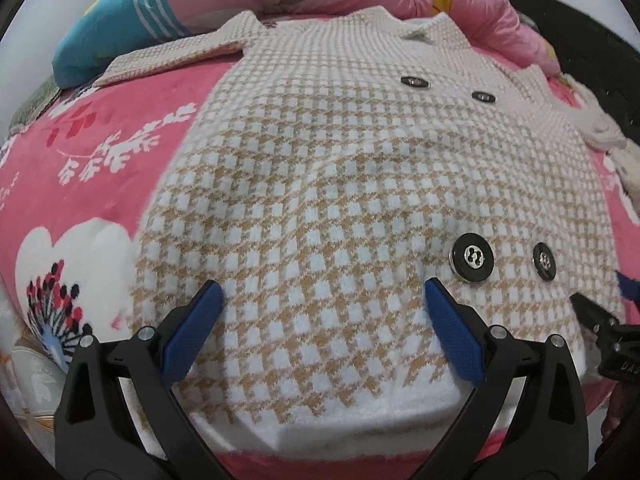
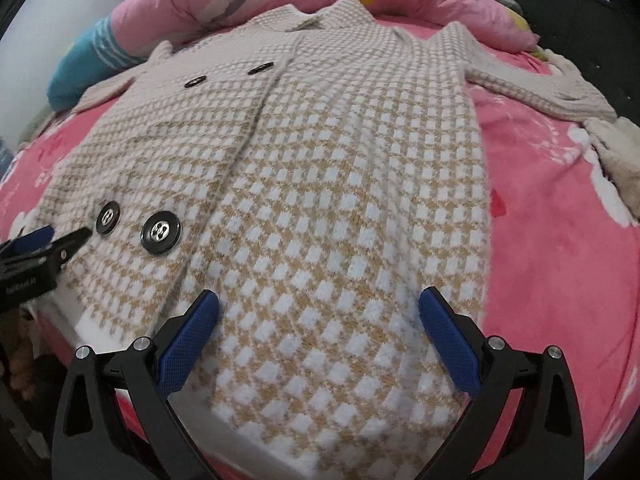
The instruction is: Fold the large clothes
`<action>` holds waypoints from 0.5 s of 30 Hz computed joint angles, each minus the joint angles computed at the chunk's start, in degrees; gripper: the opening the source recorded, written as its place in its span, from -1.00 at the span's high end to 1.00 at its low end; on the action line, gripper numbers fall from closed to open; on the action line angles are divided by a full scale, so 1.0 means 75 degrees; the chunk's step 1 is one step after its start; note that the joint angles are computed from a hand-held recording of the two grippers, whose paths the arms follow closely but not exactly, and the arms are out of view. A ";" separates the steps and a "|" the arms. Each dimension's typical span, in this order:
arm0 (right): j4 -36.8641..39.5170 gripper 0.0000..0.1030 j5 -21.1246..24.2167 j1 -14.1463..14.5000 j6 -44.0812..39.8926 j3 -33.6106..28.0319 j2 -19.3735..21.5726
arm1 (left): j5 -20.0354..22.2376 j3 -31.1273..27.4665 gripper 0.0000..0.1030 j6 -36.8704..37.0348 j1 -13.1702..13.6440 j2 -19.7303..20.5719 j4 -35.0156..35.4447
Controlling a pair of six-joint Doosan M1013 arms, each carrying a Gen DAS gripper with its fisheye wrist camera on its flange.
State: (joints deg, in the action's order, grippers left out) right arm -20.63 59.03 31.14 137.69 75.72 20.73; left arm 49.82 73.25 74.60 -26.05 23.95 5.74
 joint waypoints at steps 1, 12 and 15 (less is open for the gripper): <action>0.0013 -0.89 -0.0093 -0.0009 -0.0065 0.0069 -0.0043 | -0.0150 0.0111 -0.88 -0.0065 -0.0022 -0.0062 0.0086; 0.0610 -0.88 -0.1131 -0.0327 -0.0605 0.0853 -0.0889 | -0.1105 0.0892 -0.88 -0.1514 -0.0062 -0.0892 0.1904; 0.1332 -0.88 -0.1345 -0.0686 -0.0554 0.1225 -0.1189 | -0.0835 0.0842 -0.87 -0.1805 0.0213 -0.0887 0.1728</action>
State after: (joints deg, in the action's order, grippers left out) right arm -10.64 48.95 26.00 133.53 84.91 11.81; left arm 43.56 79.56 61.06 -24.45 17.30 18.69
